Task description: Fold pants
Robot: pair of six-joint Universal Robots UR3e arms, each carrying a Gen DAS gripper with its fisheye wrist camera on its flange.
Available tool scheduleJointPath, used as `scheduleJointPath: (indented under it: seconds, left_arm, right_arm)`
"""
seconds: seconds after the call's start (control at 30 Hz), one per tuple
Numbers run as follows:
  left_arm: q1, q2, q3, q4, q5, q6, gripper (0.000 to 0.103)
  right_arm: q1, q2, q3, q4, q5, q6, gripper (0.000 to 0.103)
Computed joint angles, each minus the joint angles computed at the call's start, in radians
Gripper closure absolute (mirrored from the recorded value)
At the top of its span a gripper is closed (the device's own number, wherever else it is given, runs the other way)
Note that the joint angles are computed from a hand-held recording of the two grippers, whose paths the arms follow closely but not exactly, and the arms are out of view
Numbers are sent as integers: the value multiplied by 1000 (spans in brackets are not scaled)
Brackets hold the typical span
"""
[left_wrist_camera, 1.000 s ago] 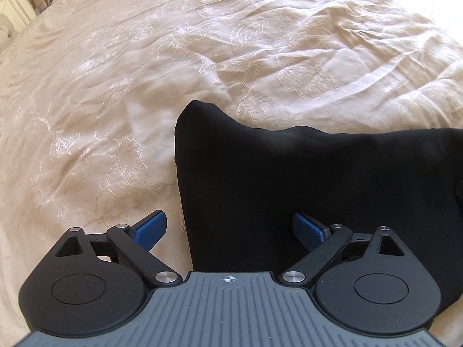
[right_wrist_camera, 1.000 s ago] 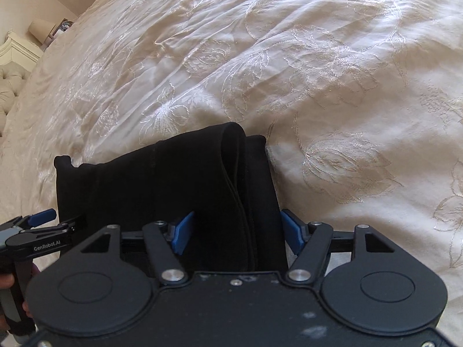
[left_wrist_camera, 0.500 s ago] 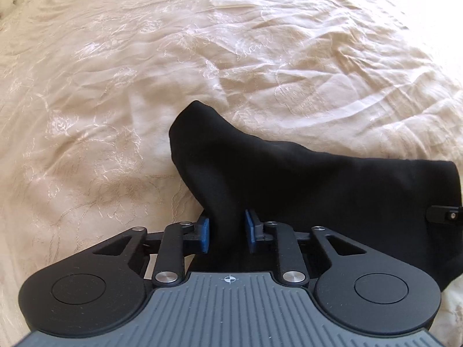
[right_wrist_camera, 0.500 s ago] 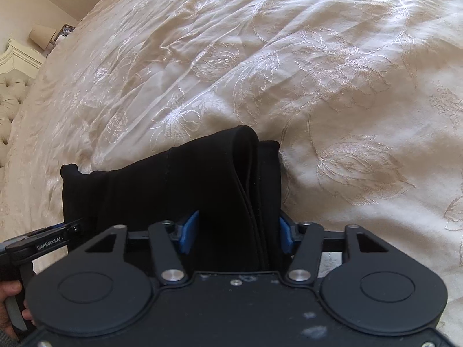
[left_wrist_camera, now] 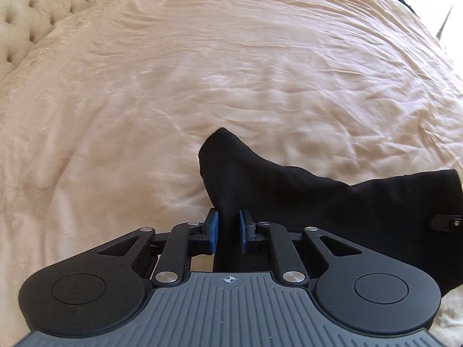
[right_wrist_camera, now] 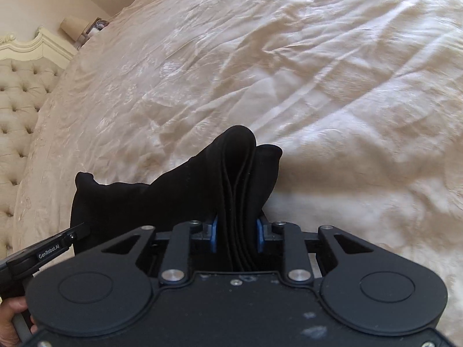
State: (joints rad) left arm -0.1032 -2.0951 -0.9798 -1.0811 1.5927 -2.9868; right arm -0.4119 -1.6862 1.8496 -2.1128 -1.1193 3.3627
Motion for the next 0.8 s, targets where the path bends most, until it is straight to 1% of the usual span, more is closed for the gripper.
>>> scheduleJointPath:
  seconds: [0.03, 0.1, 0.13, 0.2, 0.23, 0.27, 0.3, 0.33, 0.4, 0.43, 0.47, 0.53, 0.57, 0.63, 0.7, 0.8]
  left_arm:
    - [29, -6, 6, 24, 22, 12, 101]
    - [99, -34, 56, 30, 30, 43, 101]
    - [140, -71, 131, -26, 12, 50, 101]
    - [197, -140, 262, -112, 13, 36, 100]
    - [231, -185, 348, -169, -1, 33, 100]
    - [257, -205, 393, -205, -21, 35, 100]
    - [281, -207, 396, -210, -38, 33, 99]
    - [300, -200, 383, -206, -57, 37, 99]
    - [328, -172, 330, -199, -98, 55, 99]
    - [332, -161, 310, -202, -110, 63, 99]
    - [334, -155, 299, -221, -119, 74, 98]
    - [334, -128, 245, -239, -135, 91, 98]
    - [332, -109, 211, -231, -146, 95, 98]
    - [320, -44, 94, -182, -169, 89, 95]
    - [305, -8, 40, -175, -190, 77, 92]
    - [285, 43, -24, -171, -229, 75, 92]
  right_arm:
    - [72, 92, -72, -49, -17, 40, 77]
    - [184, 252, -226, -88, -53, 90, 77]
    - [234, 334, -318, -89, -75, 109, 77]
    - [317, 478, -504, -62, -139, 132, 77]
    - [348, 541, -590, -47, -173, 143, 77]
    - [369, 585, -654, -28, -201, 153, 77]
    - [393, 642, -745, 11, -237, 176, 77]
    - [402, 673, -796, 41, -257, 191, 77]
    - [402, 676, -810, 63, -269, 190, 76]
    - [404, 669, -805, 72, -287, 177, 74]
    - [409, 670, -814, 96, -318, 162, 68]
    - [405, 651, -796, 136, -366, 148, 61]
    - [403, 637, -783, 146, -387, 162, 59]
    - [408, 598, -749, 145, -445, 196, 59]
    - [424, 568, -728, 133, -498, 210, 61]
    - [466, 537, -732, 143, -602, 232, 60]
